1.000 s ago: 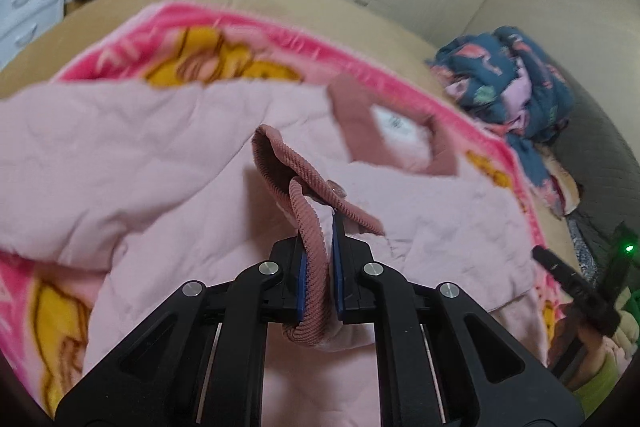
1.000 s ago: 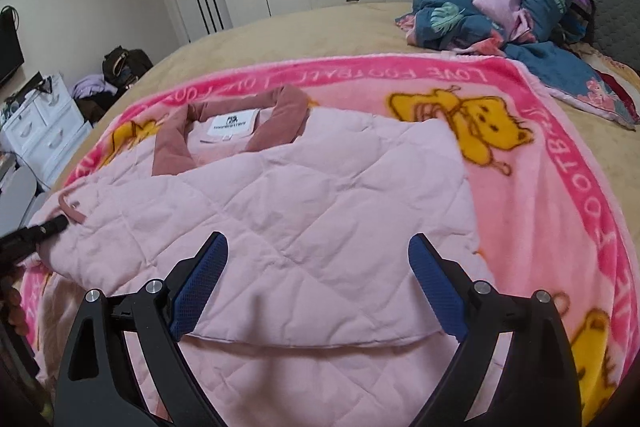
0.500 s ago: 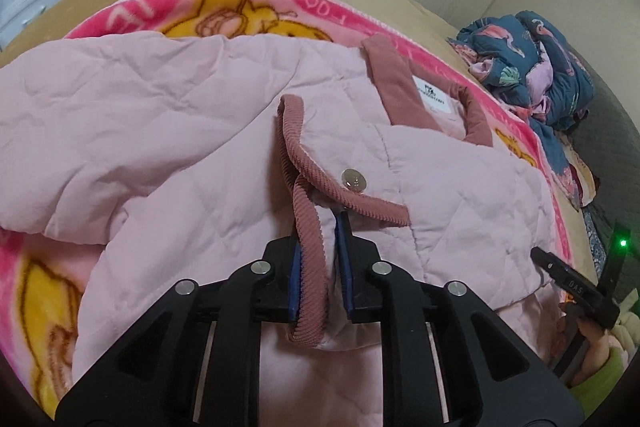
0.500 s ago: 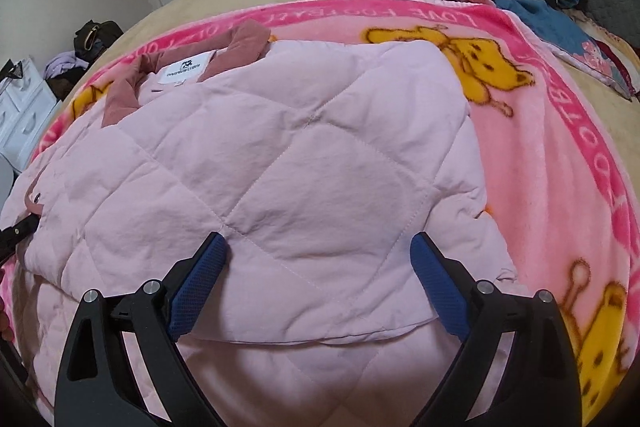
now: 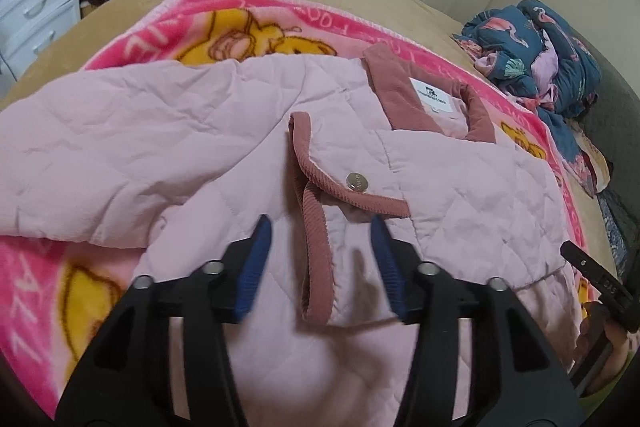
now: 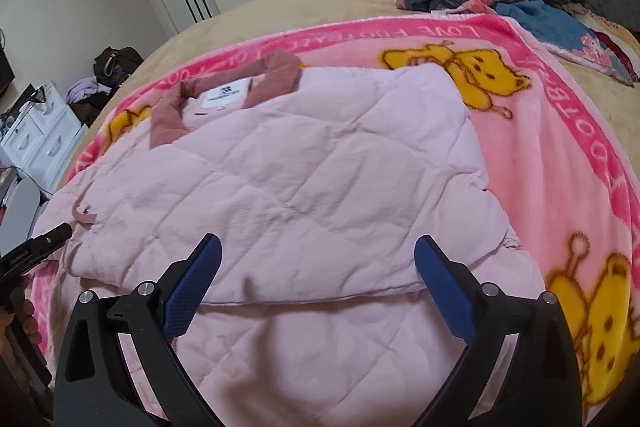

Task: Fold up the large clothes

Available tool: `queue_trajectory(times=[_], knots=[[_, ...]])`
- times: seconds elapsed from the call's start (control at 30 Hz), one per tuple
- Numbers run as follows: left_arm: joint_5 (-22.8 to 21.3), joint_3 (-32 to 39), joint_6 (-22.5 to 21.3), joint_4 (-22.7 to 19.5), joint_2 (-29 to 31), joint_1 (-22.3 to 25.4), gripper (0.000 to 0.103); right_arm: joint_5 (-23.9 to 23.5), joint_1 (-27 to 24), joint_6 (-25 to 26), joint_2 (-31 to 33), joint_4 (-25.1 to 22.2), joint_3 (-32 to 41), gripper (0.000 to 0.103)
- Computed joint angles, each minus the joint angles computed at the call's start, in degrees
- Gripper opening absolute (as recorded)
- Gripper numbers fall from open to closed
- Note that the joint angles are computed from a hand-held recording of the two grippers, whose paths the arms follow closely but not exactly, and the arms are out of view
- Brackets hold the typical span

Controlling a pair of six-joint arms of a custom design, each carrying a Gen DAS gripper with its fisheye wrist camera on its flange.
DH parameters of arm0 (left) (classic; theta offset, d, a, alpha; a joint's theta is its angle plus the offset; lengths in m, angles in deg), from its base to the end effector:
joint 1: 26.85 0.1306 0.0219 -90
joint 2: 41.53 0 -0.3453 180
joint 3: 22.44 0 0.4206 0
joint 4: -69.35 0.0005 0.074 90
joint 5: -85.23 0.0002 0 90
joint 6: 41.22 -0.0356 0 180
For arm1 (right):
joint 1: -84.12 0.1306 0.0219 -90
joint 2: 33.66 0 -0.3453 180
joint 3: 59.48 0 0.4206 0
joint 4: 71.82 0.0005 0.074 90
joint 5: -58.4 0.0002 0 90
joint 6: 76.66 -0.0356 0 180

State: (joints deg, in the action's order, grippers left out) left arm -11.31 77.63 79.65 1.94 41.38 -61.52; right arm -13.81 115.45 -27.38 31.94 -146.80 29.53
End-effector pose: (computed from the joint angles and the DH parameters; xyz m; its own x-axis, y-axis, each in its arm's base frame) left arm 0.3729 -0.2536 0.5131 -0.8020 -0.0651 -0.5938 0.1092 0.9613 -0.2529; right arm 0.2896 0.1630 0.5275 -0.7243 0.2863 -0.6272 0.1842 0.9570 0.2241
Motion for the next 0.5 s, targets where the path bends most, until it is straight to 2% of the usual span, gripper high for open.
queue_trajectory(times=[0.2, 0.27, 0.37, 0.5], knots=[[-1.4, 0.5, 0.3, -1.7, -1.5, -0.2, 0.082, 2.1, 3.2, -0.8, 0.7, 0.3, 2.2, 0.098], [-2.1, 0.5, 0.4, -2.1, -2.1, -0.3, 0.090, 2.6, 4.3, -1.0, 1.2, 0.4, 3.0, 0.098], [-2.7, 0.1, 0.8, -3.0, -3.3, -0.1, 0.094, 3.4, 5.9, -1.1, 2.0, 0.7, 4.2, 0.099], [-3.4, 0.1, 1.1, -4.4, -4.4, 0.3, 0.094, 4.3, 8.2, -1.2, 3.4, 1.0, 6.3, 0.099]])
